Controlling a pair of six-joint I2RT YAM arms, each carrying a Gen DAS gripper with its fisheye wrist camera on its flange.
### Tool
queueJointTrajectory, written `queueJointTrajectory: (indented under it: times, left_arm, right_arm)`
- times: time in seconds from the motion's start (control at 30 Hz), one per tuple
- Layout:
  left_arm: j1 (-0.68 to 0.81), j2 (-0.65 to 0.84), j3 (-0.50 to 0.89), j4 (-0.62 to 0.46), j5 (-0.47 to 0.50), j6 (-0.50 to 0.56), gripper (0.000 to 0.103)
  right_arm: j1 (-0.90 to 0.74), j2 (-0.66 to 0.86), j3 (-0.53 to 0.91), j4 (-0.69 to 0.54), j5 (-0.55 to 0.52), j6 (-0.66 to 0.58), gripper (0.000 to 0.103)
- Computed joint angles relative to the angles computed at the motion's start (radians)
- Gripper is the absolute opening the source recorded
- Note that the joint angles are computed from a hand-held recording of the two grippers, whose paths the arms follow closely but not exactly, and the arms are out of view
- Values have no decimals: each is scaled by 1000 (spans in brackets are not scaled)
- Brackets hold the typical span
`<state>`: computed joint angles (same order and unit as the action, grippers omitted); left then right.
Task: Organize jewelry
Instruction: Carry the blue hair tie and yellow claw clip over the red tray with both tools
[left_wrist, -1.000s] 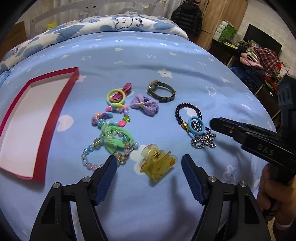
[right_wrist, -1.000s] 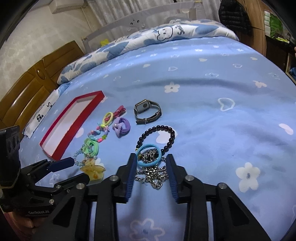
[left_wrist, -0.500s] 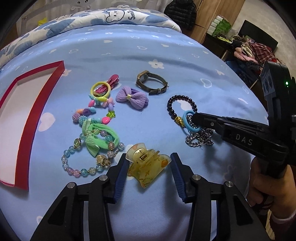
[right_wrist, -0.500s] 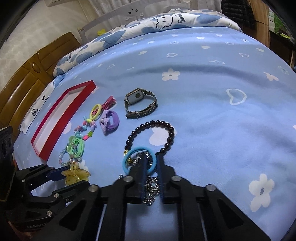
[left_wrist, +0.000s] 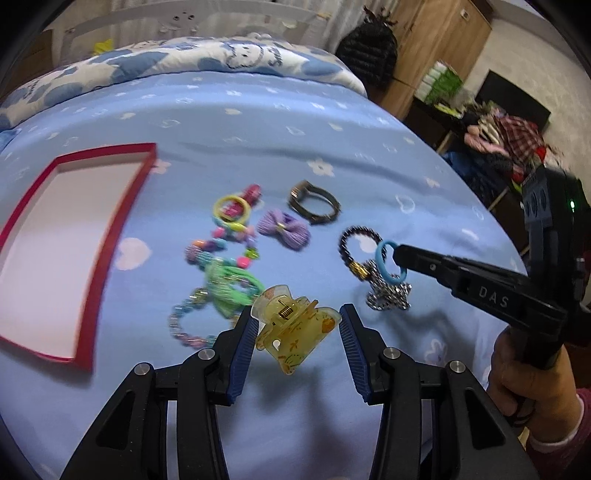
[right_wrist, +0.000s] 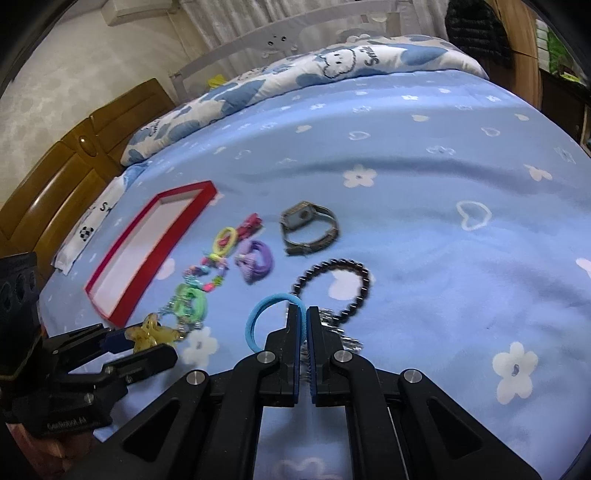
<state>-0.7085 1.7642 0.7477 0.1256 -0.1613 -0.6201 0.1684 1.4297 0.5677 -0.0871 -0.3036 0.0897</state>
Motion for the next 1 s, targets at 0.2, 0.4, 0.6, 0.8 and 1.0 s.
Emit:
queueJointTrajectory:
  times: [0.2,0.4,0.6,0.8,1.0]
  left_arm:
    - [41,-157,-112,-16,-30,-22,44]
    - [100,-332,-225,-65,-71,-54,44]
    - [161,-452,-285,-129,-99,-63,44]
    - [251,-524,-305,-201,-92,-45,44]
    - [294,-523,-294,-253,-116,-53,45]
  right_arm:
    - [100,11,49,-5,6,43,3]
    - [200,67,113,9,20,84,3]
    - [318,164,216,20,34,118,3]
    - [418,258,322,22,32,147,3]
    - [497,371,449,6,26,162,3]
